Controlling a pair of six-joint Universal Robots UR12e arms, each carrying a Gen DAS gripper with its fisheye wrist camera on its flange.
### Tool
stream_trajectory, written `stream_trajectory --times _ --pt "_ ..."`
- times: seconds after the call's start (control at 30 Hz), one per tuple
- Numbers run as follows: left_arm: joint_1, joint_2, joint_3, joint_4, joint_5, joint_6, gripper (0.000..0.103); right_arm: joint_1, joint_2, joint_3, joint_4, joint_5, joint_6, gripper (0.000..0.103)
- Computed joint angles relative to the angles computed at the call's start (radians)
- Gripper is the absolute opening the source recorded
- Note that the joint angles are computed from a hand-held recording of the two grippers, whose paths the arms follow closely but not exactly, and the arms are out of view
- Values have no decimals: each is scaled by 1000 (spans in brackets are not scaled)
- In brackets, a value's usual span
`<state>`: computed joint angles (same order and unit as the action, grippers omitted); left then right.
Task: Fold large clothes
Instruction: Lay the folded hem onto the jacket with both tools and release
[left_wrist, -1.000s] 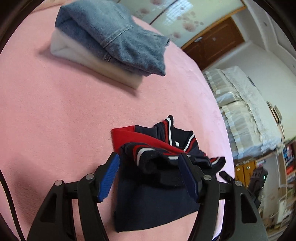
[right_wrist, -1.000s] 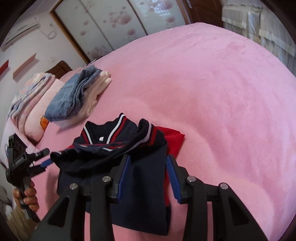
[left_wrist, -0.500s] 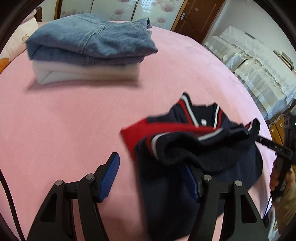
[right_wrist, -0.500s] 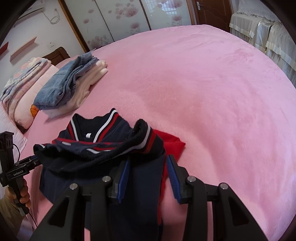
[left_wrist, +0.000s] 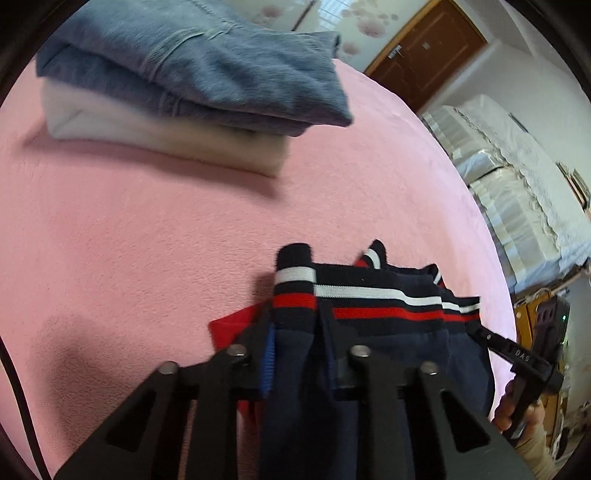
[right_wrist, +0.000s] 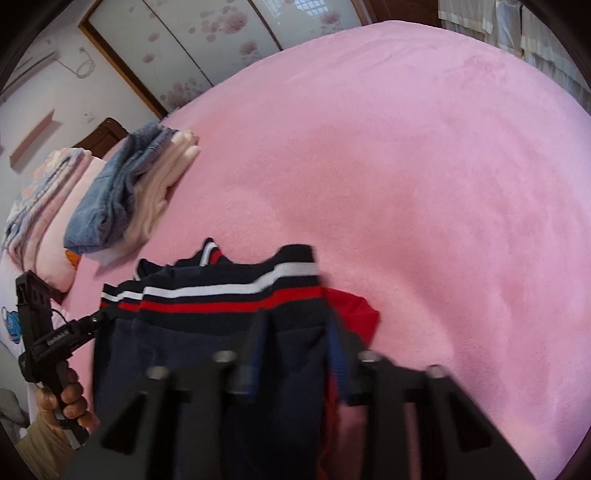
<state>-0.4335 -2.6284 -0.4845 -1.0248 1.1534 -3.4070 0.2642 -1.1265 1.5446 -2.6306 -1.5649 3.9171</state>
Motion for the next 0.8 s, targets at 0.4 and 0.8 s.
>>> stream_trajectory --times 0.4,0.8 --pt "-49 -10 79 -128 253 67 25 51 -6 -66 143 -191 -15 25" --pt "-106 196 -289 184 272 82 81 163 31 -115 18 -165 -189 25"
